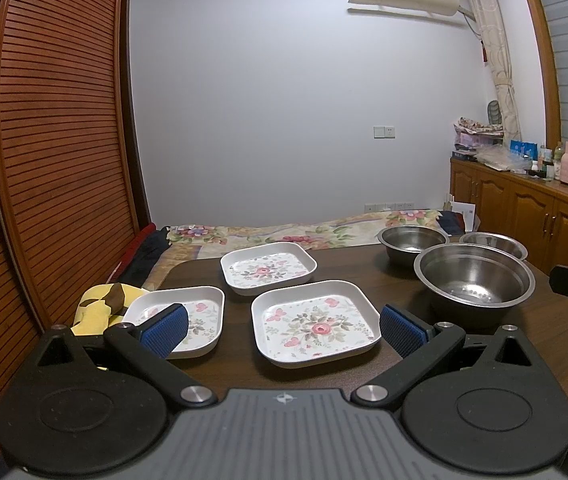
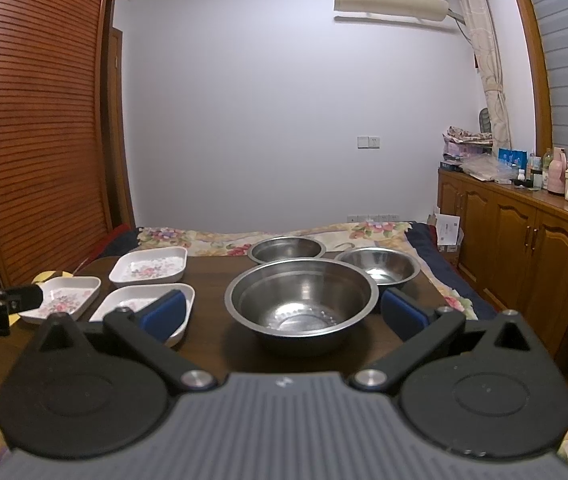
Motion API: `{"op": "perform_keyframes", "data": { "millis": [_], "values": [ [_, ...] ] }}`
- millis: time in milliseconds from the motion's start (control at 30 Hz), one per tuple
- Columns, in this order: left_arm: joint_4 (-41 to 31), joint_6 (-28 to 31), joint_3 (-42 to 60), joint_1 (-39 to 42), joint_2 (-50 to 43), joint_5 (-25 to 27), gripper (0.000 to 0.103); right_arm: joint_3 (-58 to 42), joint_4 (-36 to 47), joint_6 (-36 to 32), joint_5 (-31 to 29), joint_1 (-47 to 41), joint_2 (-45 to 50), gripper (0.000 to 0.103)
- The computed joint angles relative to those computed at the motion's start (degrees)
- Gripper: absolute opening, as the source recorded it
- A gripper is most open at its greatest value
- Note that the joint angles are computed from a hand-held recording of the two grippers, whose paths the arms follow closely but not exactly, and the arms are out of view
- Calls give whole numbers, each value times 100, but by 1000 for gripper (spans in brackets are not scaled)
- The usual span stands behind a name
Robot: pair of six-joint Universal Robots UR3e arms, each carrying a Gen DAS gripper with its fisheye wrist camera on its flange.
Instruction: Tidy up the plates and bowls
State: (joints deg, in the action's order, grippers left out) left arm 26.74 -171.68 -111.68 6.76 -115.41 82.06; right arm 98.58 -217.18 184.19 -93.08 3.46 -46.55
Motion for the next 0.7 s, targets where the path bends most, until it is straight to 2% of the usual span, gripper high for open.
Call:
{"op": "perform_keyframes", "data": {
  "millis": [700],
  "values": [
    [36, 38, -34, 54, 10, -35, 103, -73, 68, -1, -40, 34, 32, 103]
  ]
}}
